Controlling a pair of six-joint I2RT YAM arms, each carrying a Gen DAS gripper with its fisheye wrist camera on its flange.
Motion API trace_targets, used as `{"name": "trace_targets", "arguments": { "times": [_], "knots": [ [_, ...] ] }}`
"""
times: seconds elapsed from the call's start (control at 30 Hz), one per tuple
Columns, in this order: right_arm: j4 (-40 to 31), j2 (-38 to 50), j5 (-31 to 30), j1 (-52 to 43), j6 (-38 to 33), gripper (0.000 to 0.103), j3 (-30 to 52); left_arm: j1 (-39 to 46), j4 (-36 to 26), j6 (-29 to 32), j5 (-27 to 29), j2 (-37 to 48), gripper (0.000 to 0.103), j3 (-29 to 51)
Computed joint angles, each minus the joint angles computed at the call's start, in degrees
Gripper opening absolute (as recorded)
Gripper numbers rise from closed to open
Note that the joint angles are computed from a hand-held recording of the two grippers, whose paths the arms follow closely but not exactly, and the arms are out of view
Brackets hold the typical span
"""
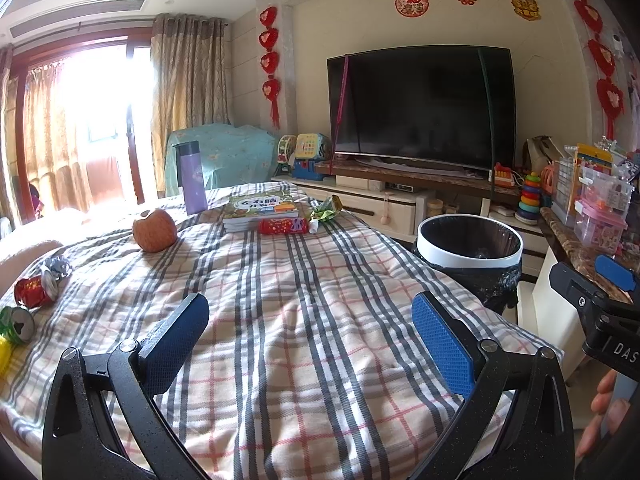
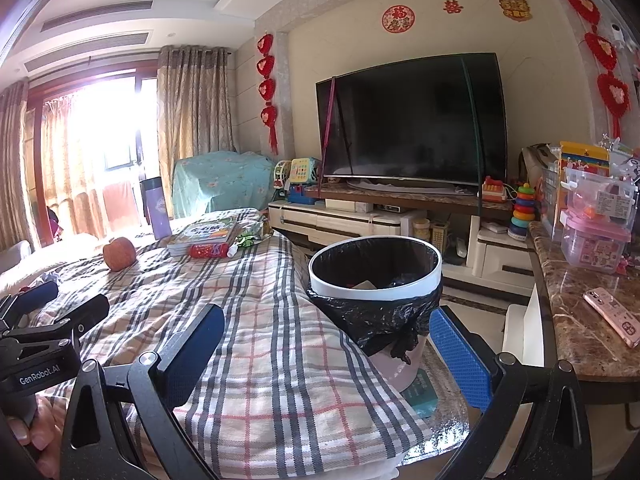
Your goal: Collect trash
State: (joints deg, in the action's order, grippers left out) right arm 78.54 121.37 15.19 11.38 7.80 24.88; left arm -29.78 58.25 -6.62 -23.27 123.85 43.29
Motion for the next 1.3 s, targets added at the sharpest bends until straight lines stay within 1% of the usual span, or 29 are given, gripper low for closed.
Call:
{"name": "trace_targets", "arguments": {
  "times": [0.8,1.3],
  "knots": [
    [0.76,0.54,-1.06,0.00,-0.30,0.103,0.00,0.58,-0.29,-0.44,1.25,1.30,0.103,0.75],
    [-1.76,0.67,-2.40,-0.09,0.08,0.103,1.54,1.41,-1.28,-0.61,2.71,1.56,0.103,1.38]
  ]
}}
